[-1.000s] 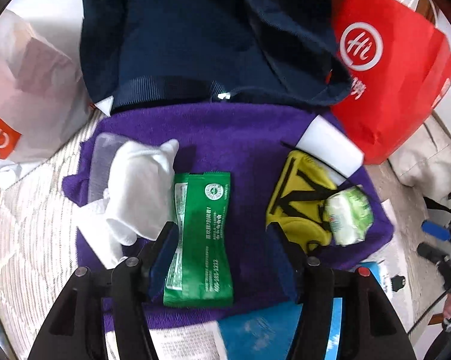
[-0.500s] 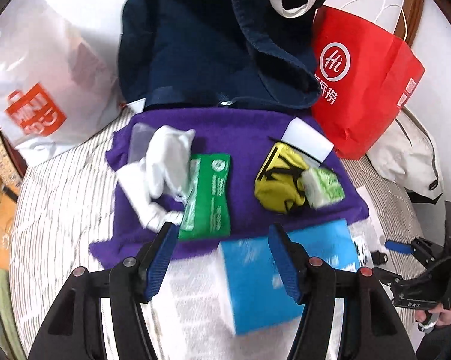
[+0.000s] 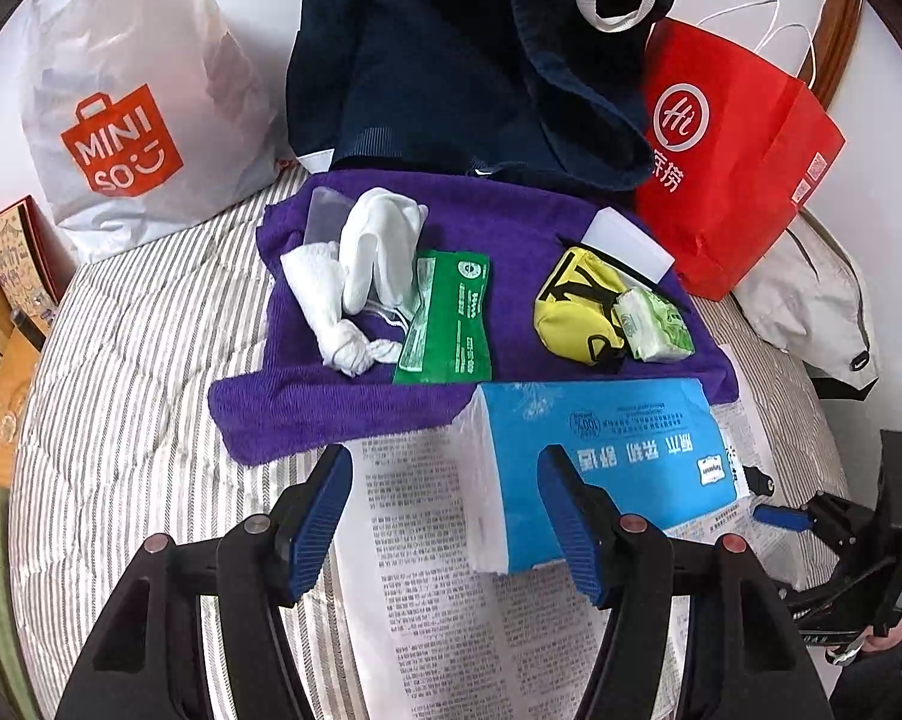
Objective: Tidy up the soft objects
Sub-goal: 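Move the open right gripper back over the newspaper toward the white snack packet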
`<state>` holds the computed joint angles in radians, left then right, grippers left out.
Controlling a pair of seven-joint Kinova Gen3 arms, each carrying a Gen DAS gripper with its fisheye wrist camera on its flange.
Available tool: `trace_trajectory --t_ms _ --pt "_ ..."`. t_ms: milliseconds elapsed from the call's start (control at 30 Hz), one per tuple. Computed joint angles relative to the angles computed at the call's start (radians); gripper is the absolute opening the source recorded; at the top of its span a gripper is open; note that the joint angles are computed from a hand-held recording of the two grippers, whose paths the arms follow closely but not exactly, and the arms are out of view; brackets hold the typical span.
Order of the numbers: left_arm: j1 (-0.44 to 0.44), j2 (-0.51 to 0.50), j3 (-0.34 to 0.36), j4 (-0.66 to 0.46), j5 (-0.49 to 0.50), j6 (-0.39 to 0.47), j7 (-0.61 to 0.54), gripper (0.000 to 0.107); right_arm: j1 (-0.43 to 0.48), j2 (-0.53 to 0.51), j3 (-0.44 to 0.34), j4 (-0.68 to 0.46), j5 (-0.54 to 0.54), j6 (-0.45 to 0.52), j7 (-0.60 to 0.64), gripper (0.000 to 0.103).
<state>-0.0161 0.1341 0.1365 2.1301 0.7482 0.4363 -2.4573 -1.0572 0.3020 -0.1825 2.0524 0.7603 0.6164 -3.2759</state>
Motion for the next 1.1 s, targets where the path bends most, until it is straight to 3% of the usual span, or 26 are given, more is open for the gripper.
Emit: trace_trajectory --t_ms 133,200,400,467,533,600,733,833,1000,1100 --pt "-0.004 -0.005 0.0 0.012 0.018 0.0 -0.022 0.062 -0.029 -0.001 0.024 -0.008 0.057 0.085 -0.067 0.067" --pt "-0.007 -0.008 -0.002 0.021 0.027 0.0 -0.032 0.062 0.017 0.015 0.011 -0.016 0.044 0.108 -0.046 0.067" --pt "-0.015 -0.009 -0.012 0.032 0.052 0.003 -0.063 0.062 0.052 0.029 0.023 0.013 0.073 0.063 -0.009 0.065" --pt "-0.016 -0.006 -0.017 0.032 0.047 0.0 -0.056 0.062 0.058 0.02 0.016 0.021 0.065 0.051 0.0 0.059" --pt "-0.022 -0.003 -0.018 0.032 0.054 0.001 -0.06 0.062 0.067 0.007 -0.002 0.018 0.027 0.048 0.03 0.042" --pt "-0.028 0.002 -0.018 0.03 0.057 0.007 -0.062 0.062 0.074 0.003 -0.019 0.008 -0.011 0.032 0.074 0.035" --pt "-0.035 0.011 -0.015 0.032 0.063 0.009 -0.071 0.062 0.046 0.014 -0.032 -0.027 -0.059 -0.006 0.143 0.035" --pt "-0.037 0.014 -0.013 0.033 0.061 0.009 -0.071 0.062 0.005 0.04 -0.022 -0.084 -0.084 0.057 0.172 0.035" --pt "-0.038 0.015 -0.01 0.037 0.055 0.012 -0.072 0.062 -0.016 0.077 0.023 -0.134 -0.107 0.127 0.11 0.049" --pt "-0.042 0.016 -0.008 0.038 0.063 0.015 -0.08 0.062 -0.046 0.116 0.047 -0.179 -0.085 0.182 0.051 0.046"
